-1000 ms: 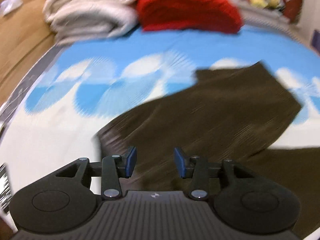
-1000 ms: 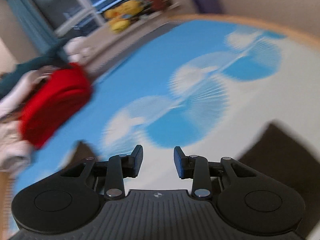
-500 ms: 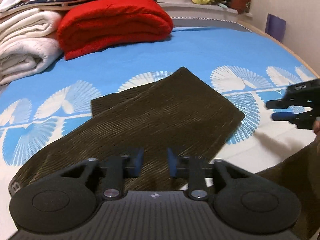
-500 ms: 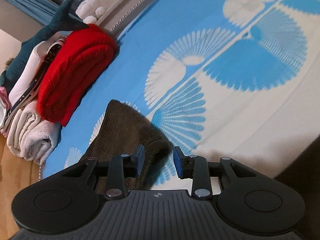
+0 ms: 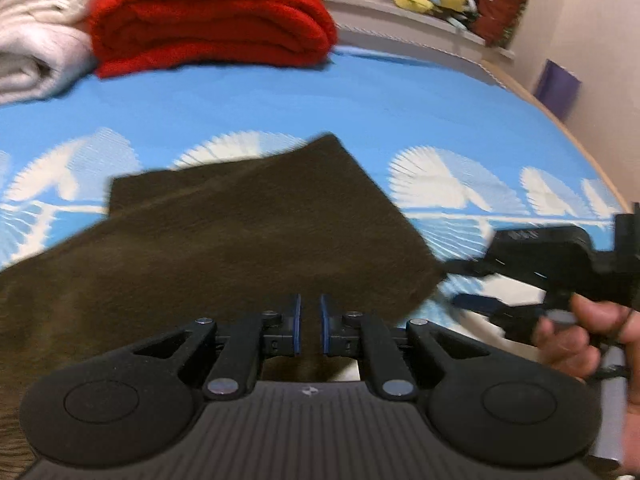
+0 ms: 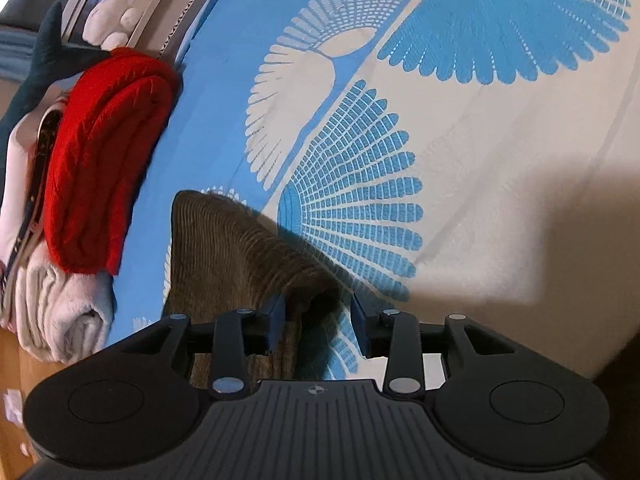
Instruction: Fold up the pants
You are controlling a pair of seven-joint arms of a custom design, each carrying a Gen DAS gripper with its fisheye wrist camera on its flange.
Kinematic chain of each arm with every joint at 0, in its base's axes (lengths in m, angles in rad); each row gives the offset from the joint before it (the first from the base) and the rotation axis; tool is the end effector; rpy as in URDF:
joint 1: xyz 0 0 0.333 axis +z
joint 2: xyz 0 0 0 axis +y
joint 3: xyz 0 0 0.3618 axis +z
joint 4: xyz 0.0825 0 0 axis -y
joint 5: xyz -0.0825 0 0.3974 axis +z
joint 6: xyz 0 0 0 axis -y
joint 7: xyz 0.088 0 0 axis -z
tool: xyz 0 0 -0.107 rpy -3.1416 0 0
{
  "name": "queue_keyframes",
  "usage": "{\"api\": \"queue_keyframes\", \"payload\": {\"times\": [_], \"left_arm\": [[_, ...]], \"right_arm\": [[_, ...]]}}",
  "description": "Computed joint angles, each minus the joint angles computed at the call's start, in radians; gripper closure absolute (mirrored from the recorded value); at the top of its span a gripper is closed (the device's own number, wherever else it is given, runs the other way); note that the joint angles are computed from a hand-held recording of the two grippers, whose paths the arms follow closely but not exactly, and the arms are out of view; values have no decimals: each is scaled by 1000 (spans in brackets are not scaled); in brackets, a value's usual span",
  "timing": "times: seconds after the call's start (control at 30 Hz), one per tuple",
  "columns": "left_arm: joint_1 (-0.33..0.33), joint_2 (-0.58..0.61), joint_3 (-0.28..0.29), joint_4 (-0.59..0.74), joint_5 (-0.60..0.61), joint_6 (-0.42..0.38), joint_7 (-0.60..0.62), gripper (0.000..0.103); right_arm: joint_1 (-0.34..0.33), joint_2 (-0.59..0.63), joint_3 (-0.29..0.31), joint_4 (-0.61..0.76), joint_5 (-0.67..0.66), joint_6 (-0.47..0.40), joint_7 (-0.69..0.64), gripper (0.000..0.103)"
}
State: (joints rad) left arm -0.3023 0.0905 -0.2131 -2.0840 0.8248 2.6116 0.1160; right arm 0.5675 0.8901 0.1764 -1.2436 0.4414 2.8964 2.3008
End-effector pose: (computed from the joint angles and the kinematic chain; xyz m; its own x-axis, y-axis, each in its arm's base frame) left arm 0.5240 -0.3118 0.4642 0.2579 -0.9562 0.1387 -0.7363 -0.2875 -0.6125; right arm 0.6759 0.5123 0.3359 -0.2887 -0.6194 -0.7301 -0.8569 0.5073 -0.0916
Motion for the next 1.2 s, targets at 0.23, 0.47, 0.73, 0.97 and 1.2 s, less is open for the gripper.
{"api": "queue_keyframes", "payload": {"times": [0.23, 0.47, 0.73, 0.97, 1.2], "left_arm": [[-4, 88, 14, 48, -93, 99, 106, 71], [-12, 111, 57, 55, -118, 155, 65, 48], [7, 61, 92, 10, 45, 142, -142, 88], [54, -41, 58, -31, 52, -57, -244, 97], [108, -139, 25, -84, 7, -189, -232, 97]], "right_arm": [[21, 23, -15, 35, -1, 46, 4, 93], [-92, 59, 250, 122, 25, 116, -342, 98], [-109, 100, 375, 227, 55, 3, -606, 99], [-41, 96, 277, 269, 135, -34, -557, 94], [38, 68, 136, 205, 209, -13, -276, 61]]}}
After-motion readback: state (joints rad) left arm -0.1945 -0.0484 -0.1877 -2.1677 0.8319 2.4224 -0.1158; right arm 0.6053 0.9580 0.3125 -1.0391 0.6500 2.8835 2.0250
